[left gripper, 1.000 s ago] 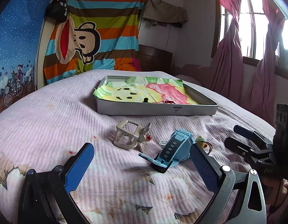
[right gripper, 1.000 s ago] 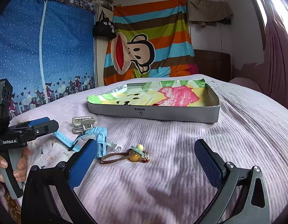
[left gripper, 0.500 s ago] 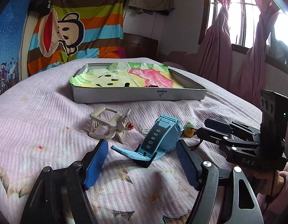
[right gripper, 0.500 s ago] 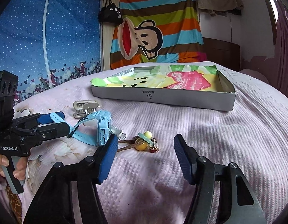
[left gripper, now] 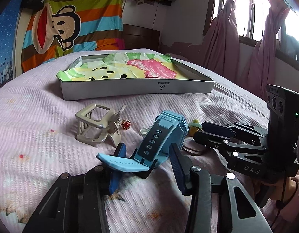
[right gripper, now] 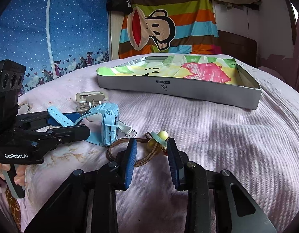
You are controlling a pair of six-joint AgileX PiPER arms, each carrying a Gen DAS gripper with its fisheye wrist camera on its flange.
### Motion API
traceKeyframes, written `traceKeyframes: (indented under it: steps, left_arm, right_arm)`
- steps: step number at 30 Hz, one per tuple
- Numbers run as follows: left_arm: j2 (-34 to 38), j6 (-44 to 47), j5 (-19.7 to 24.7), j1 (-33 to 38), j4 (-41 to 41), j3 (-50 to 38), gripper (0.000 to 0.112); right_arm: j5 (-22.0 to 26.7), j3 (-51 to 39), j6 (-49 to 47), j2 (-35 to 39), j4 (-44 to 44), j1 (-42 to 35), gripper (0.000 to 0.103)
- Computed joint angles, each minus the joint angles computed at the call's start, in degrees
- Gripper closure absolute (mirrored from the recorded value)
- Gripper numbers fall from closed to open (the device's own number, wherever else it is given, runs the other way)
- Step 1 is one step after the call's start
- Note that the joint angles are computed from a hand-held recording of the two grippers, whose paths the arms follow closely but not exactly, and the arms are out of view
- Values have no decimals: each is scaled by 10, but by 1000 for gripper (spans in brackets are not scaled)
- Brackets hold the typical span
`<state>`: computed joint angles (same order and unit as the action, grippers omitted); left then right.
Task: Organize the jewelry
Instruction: 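Grasp the blue smartwatch with the left tool while the right tool grasps the yellow-bead keychain, then carry the watch and keychain over the tray and open both tools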
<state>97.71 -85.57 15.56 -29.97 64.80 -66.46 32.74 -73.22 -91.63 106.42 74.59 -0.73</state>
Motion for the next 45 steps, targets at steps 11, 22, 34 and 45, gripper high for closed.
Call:
traceKeyframes:
  steps: [11, 22, 34, 45]
  left_arm:
    - [-8, -104, -16, 3, 81, 19, 85]
    - [-13, -156, 9, -23, 114, 21, 85]
    - [-26, -204, 40, -42, 127, 23, 85]
    - [-21, 43, 47, -12, -100, -75, 86]
  right_arm:
    - [5, -17, 28, 15, -11, -4, 87]
    - [10, 19, -52, -2, 58, -12, 98]
    - [25, 75, -166, -41, 152, -24, 99]
    - [66, 38, -127, -45, 146, -52, 99]
